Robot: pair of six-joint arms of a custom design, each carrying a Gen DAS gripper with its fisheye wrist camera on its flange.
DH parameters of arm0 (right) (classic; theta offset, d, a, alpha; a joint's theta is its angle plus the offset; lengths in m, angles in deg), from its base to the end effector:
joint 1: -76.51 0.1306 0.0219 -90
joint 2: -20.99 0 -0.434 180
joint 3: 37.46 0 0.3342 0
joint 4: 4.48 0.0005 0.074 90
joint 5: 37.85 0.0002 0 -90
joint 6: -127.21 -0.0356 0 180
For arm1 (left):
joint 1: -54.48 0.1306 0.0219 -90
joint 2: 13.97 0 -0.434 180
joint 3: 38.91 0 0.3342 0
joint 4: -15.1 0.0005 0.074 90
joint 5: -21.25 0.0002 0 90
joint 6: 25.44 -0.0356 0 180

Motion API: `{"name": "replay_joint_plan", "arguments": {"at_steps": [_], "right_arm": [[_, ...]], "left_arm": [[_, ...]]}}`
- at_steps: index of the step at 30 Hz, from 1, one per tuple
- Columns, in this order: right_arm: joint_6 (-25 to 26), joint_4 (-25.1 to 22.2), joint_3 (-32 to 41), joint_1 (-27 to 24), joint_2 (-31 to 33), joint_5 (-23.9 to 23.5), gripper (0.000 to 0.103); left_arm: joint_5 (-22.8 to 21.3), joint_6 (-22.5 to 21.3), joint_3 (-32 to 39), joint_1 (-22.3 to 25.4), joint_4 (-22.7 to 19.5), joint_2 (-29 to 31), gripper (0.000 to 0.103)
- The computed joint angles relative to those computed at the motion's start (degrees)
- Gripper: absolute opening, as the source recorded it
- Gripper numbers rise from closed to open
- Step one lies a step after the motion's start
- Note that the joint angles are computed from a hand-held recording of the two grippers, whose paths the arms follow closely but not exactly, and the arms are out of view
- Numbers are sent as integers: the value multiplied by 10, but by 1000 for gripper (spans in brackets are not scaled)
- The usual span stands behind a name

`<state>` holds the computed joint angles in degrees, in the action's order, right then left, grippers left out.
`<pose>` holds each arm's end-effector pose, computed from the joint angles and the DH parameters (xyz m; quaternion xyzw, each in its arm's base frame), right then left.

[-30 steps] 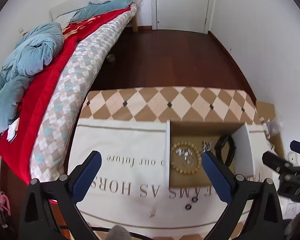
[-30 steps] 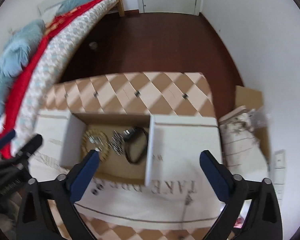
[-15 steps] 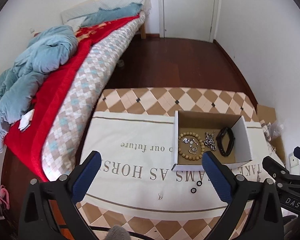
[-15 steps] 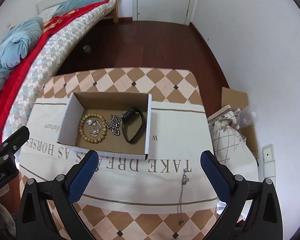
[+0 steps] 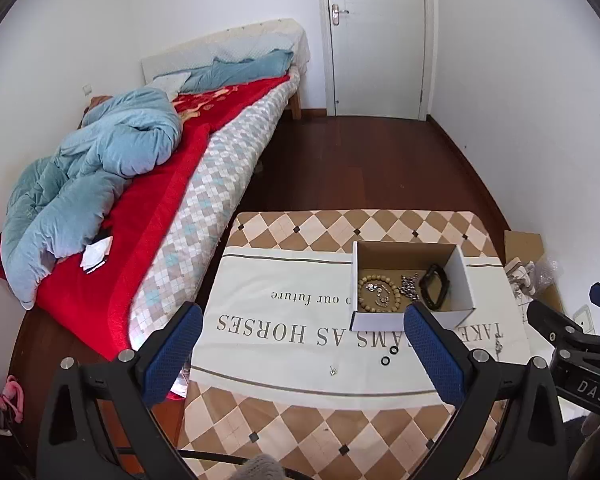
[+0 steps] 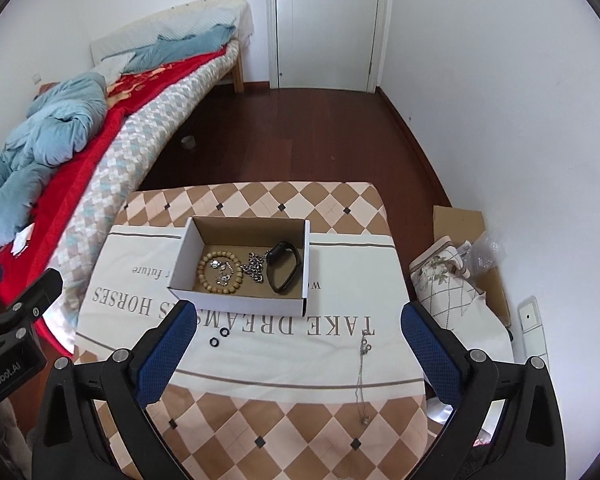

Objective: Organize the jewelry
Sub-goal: 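Lift both grippers away from the box toward the remaining jewelry, then grasp the silver pendant necklace with the right gripper while the left gripper grasps a small earring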

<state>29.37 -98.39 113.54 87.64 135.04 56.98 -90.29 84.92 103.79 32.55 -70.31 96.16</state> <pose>0.5162 0.0980 0.6359 -0.0155 0.9578 0.0070 0.2869 0.4847 -0.1816 0.6325 -0.0468 0.9319 0.0523 0.3558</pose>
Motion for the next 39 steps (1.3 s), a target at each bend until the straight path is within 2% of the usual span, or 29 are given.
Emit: {"name": "replay_joint_plan", "arguments": {"at_steps": [6, 8, 10, 13, 17, 18, 19, 21, 27, 35, 38, 39], "right_arm": [[-1, 14, -31, 3, -39, -1, 103], [-3, 13, -34, 2, -48, -8, 103], [-8, 21, -46, -1, -59, -24, 103], [-29, 61, -100, -20, -91, -69, 103], [-66, 89, -186, -56, -124, -64, 102], [-74, 96, -211, -70, -131, -68, 95], [-80, 100, -232, -83, -133, -70, 80], [-87, 95, -266, -109, -131, -70, 69], [-68, 108, -368, -150, -115, -103, 69], [-43, 138, -470, -117, -100, -54, 67], [-37, 158, -488, -99, -105, -22, 39], [-36, 165, -491, -95, -108, -19, 21]], "left_arm": [[-22, 9, -4, -16, -1, -23, 103], [-44, 20, 10, -22, -23, -20, 103], [-69, 29, 6, -29, -26, -21, 103], [-75, 45, -26, -30, -9, -32, 103], [-70, 81, -74, -27, 2, -35, 103], [-69, 88, -90, -27, 11, -37, 103], [-70, 93, -103, -28, 16, -38, 103], [-71, 101, -127, -30, 25, -34, 103], [-72, 110, -167, -32, 26, -8, 103], [-39, 97, -217, -25, 32, 15, 103], [-4, 103, -232, -13, 27, 18, 102], [6, 105, -237, -9, 28, 18, 102]]}}
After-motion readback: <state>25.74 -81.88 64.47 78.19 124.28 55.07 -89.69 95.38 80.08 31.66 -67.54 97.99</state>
